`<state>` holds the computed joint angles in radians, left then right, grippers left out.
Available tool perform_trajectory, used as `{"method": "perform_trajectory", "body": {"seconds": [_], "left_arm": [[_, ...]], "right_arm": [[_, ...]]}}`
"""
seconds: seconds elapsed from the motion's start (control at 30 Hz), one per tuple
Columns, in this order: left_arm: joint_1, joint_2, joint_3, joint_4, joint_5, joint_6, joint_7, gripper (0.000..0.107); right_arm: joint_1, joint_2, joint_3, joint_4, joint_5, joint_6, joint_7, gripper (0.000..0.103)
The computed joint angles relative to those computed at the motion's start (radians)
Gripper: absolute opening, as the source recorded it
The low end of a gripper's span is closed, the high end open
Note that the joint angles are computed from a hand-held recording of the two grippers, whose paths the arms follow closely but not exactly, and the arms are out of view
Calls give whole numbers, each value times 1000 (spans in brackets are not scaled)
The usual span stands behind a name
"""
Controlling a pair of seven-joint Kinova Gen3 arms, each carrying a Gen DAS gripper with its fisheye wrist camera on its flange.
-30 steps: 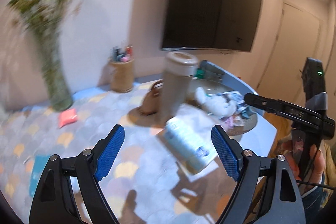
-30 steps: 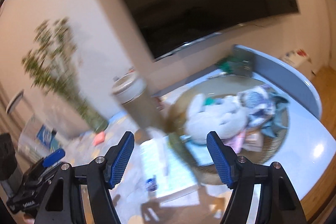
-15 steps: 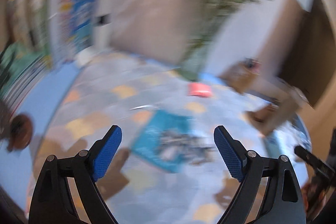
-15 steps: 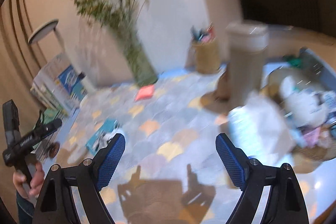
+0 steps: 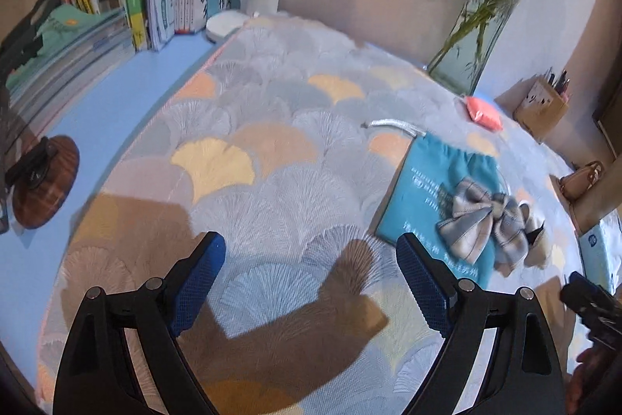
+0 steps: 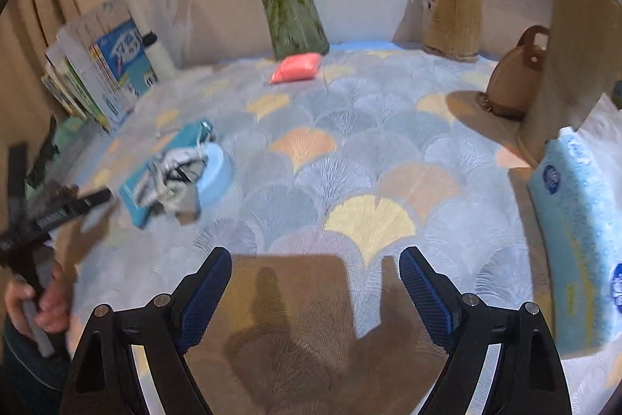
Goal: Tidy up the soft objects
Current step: 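Grasp the checkered bow with the left tool while the right tool grasps the beige cloth item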
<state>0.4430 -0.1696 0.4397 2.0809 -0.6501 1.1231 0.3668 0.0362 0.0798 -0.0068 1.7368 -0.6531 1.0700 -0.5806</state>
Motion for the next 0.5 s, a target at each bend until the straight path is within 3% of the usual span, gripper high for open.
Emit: {"method": "perform_trajectory", "body": {"seconds": [0.1, 0.37, 0.5], "left_arm": [[7, 8, 4, -7, -3, 8, -8, 91], [21, 24, -29, -18, 4, 0, -69, 99], [13, 11, -23, -6, 2, -16, -58, 99]], "right_arm": [[-38, -3, -14, 7, 82, -61, -80, 87], [-109, -35, -41, 39, 221, -141, -158, 103], [-115, -30, -35, 36, 222, -142, -161, 103]]}}
